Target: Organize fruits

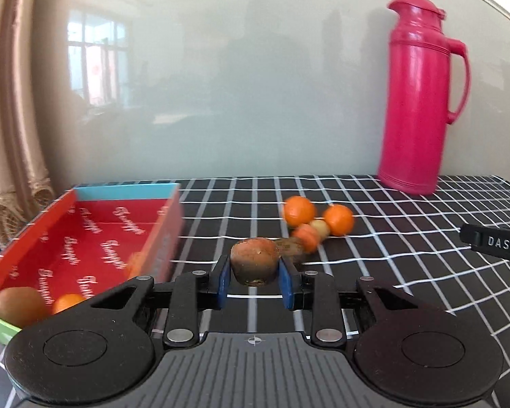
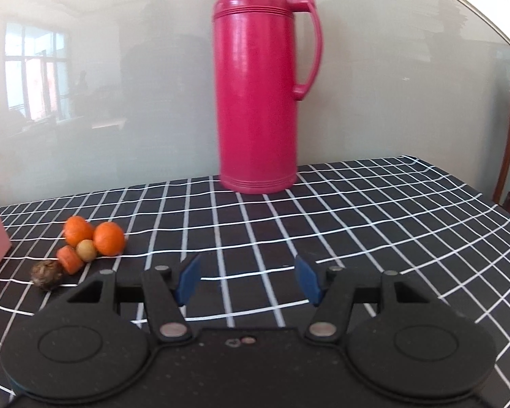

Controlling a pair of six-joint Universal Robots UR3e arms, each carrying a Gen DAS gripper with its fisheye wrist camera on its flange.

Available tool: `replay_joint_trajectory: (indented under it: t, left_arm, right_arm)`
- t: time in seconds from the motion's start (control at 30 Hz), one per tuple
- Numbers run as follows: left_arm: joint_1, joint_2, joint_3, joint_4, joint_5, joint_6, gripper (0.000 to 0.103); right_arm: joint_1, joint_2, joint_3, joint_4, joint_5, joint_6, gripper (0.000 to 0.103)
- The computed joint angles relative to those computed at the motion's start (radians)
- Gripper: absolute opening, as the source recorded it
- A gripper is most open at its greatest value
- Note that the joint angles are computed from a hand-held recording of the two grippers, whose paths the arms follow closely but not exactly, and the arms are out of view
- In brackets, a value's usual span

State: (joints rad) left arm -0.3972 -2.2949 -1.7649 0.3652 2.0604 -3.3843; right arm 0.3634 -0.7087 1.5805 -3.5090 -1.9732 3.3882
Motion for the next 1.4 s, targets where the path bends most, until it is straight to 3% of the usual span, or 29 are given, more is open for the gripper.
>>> replay_joint_trajectory:
  t: [0.57,0.93,0.97,1.03,1.1,1.3,1.37,1.4]
  left_arm:
    - [0.192,0.154,-0.329,0.197,0.003,0.006,0.030]
    - [0.330,0.174,-0.439,0.257,-0.036,0.002,0.031]
    - [0.330,0.172,-0.443,0.273,-0.027,-0.002,0.034]
    - [0.322,0.163,-0.439,0.291,-0.013,-0.005,0.067]
    - [0.298,0.139,-0.426,0.329,0.026,0.005,0.083]
    - [0.278,0.130,-0.411,0.348,0.028,0.033,0.084]
    - [0.263,0.123,-0.397,0.340,0.048,0.042,0.090]
    - [0.254,0.117,-0.390,0.343,0.061,0.047,0.098]
  right_arm:
    - [0.105,0.091,-0.216,0.136,-0.013,0.005,0.059]
    - [0.145,0.151,-0.345,0.208,-0.013,-0.002,0.060]
    - [0.147,0.154,-0.348,0.208,-0.015,-0.003,0.062]
    - [0.152,0.159,-0.353,0.201,-0.019,-0.007,0.063]
    - [0.156,0.161,-0.357,0.202,-0.018,-0.013,0.063]
    - [0.153,0.156,-0.347,0.199,-0.010,-0.019,0.064]
    - [0.153,0.153,-0.342,0.195,-0.006,-0.021,0.064]
    - [0.152,0.151,-0.340,0.193,-0.003,-0.023,0.064]
